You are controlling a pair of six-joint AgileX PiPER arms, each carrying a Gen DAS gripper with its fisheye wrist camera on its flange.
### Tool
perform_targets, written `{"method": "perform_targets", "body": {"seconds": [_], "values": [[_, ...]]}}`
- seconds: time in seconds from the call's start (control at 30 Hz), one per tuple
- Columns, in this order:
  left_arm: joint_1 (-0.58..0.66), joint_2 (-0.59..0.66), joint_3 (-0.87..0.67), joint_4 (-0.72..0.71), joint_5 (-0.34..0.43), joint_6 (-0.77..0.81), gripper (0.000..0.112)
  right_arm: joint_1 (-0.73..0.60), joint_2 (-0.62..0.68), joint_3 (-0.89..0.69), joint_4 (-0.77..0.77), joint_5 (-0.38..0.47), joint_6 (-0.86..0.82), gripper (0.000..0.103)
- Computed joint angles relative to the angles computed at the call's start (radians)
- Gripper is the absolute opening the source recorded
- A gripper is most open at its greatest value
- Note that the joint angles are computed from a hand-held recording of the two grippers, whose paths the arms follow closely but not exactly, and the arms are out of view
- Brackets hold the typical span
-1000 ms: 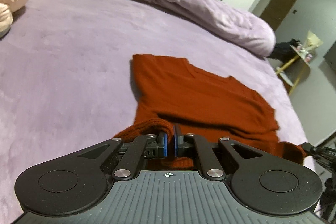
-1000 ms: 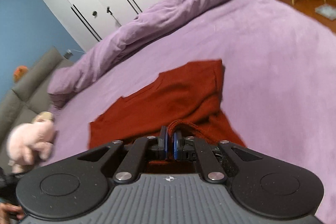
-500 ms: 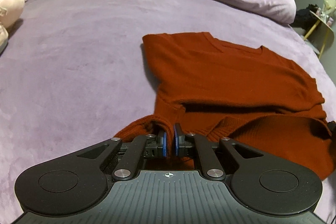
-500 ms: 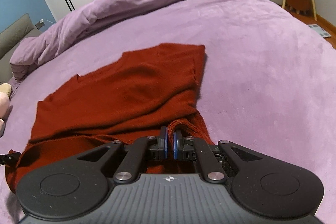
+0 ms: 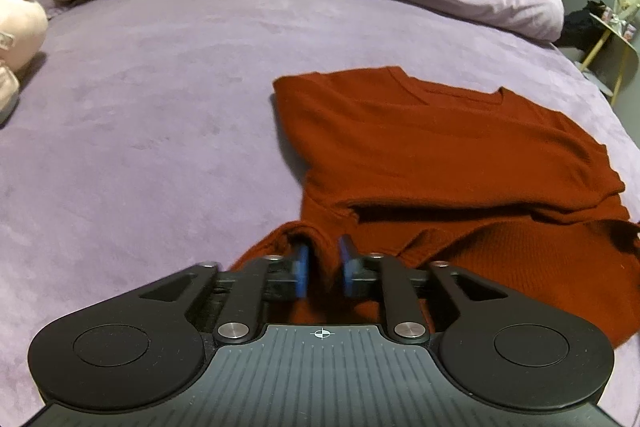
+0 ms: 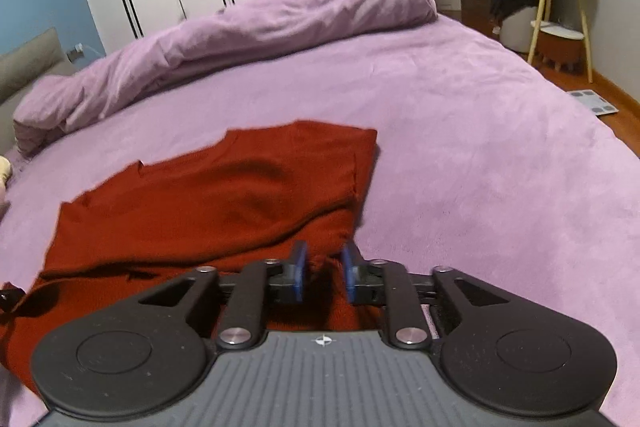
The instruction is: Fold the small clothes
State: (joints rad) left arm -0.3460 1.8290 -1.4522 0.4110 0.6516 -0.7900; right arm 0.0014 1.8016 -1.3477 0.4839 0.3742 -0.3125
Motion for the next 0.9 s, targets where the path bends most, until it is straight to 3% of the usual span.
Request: {"method": "perform_targets", "body": {"seconds": [0.07,0.17,0.37,0.43,0.6,0.7,0.8,0.9], "values": [[-0.001,-0.008,0.005,0.019,-0.003,-0.015,0.038,-0.017,0.002,-0.002,0.048,0.025,-0.042,0.026],[-0.001,-0.017,0.004,0.054,0.01,-0.045,0.051,-0.011,0.005,0.0,-0.008,0.041,-0.027,0.03],[0.012,-0.046,0.018,0.07,0.025,-0.051,0.057,0.012,0.003,0.015,-0.091,0.022,0.004,0.035],[0.025,-0.079,0.059,0.054,-0.008,-0.046,0.06,0.016,0.0,0.018,-0.124,0.012,0.037,0.036],[0.079,-0.162,0.199,-0.088,-0.142,0.124,0.062,-0.002,-0.04,0.068,-0.19,-0.069,0.135,0.049],[0.101,-0.178,0.247,-0.188,-0.186,0.246,0.062,-0.02,-0.045,0.073,-0.229,-0.079,0.172,0.049],[0.115,-0.165,0.254,-0.236,-0.207,0.302,0.065,-0.035,-0.041,0.072,-0.217,-0.072,0.142,0.049],[0.14,-0.109,0.201,-0.322,-0.2,0.371,0.065,-0.051,-0.037,0.079,-0.057,-0.075,-0.051,0.049]]}}
